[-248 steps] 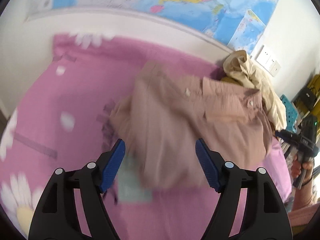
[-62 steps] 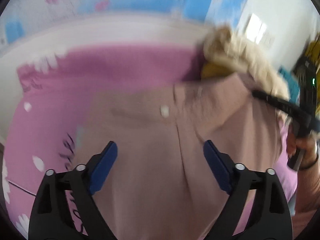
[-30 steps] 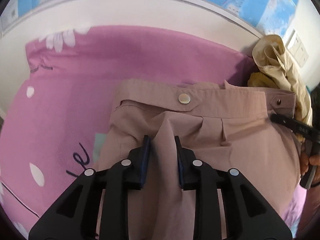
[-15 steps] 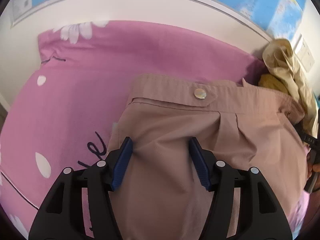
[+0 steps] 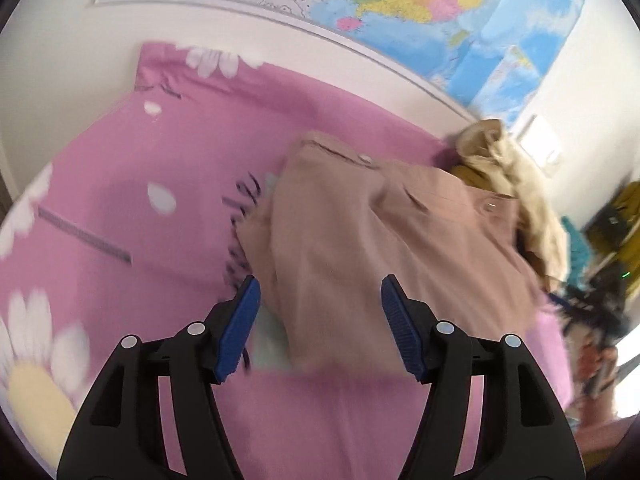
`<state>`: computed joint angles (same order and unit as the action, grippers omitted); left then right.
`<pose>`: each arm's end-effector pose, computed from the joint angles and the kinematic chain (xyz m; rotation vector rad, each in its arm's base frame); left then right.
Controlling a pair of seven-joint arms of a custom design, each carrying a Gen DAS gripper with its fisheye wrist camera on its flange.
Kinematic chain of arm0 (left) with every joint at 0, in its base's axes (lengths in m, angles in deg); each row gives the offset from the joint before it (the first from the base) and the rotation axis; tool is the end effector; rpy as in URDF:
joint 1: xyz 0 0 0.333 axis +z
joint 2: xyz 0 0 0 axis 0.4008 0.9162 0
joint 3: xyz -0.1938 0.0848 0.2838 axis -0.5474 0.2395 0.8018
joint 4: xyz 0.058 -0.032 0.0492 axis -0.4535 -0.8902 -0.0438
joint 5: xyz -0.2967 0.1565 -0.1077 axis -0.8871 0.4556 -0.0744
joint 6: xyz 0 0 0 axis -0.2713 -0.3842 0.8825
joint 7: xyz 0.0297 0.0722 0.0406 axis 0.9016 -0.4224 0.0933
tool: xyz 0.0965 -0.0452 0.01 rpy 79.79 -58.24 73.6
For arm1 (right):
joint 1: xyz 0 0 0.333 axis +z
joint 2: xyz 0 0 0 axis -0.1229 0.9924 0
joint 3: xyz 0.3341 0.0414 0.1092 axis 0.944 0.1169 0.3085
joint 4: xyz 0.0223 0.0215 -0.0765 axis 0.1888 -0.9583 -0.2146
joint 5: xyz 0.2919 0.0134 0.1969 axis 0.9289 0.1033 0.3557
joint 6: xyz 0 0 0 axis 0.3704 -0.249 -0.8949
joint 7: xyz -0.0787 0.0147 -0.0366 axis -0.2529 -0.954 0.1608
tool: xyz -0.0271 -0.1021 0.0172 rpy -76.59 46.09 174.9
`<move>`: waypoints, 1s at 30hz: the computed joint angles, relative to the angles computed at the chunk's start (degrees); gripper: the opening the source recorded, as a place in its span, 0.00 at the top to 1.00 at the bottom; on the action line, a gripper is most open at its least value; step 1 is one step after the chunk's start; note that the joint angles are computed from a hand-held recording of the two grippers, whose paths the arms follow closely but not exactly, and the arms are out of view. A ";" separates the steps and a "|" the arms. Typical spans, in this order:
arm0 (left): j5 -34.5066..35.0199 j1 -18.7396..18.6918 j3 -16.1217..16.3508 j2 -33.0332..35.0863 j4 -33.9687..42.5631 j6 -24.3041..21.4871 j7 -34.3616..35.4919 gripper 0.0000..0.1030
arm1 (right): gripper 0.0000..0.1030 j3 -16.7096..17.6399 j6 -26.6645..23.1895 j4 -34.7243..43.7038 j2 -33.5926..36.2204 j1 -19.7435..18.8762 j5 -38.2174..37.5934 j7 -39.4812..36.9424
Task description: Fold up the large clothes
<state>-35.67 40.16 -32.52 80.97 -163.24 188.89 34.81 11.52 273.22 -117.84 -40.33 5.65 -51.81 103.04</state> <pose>0.6557 -0.1885 0.3423 -1.7568 2.0077 -1.3429 0.5540 0.3405 0.3767 -1.3017 1.7480 0.0570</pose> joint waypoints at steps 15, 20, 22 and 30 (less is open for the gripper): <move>-2.73 5.70 -12.93 8.85 -2.66 -6.04 7.89 0.33 | 0.36 2.35 0.02 13.72 13.44 2.69 -2.72 6.95; -5.29 4.77 -14.61 10.67 -0.13 -8.09 10.24 0.26 | 0.34 -6.37 -3.56 19.81 13.93 11.03 5.75 5.70; -6.92 4.76 -16.45 12.70 1.75 -9.49 11.61 0.18 | 0.32 -10.18 -4.67 22.17 14.43 14.52 9.24 5.08; -13.86 3.47 -20.62 18.15 7.83 -12.47 15.83 0.14 | 0.28 -17.21 -6.13 25.68 15.48 21.21 17.44 2.71</move>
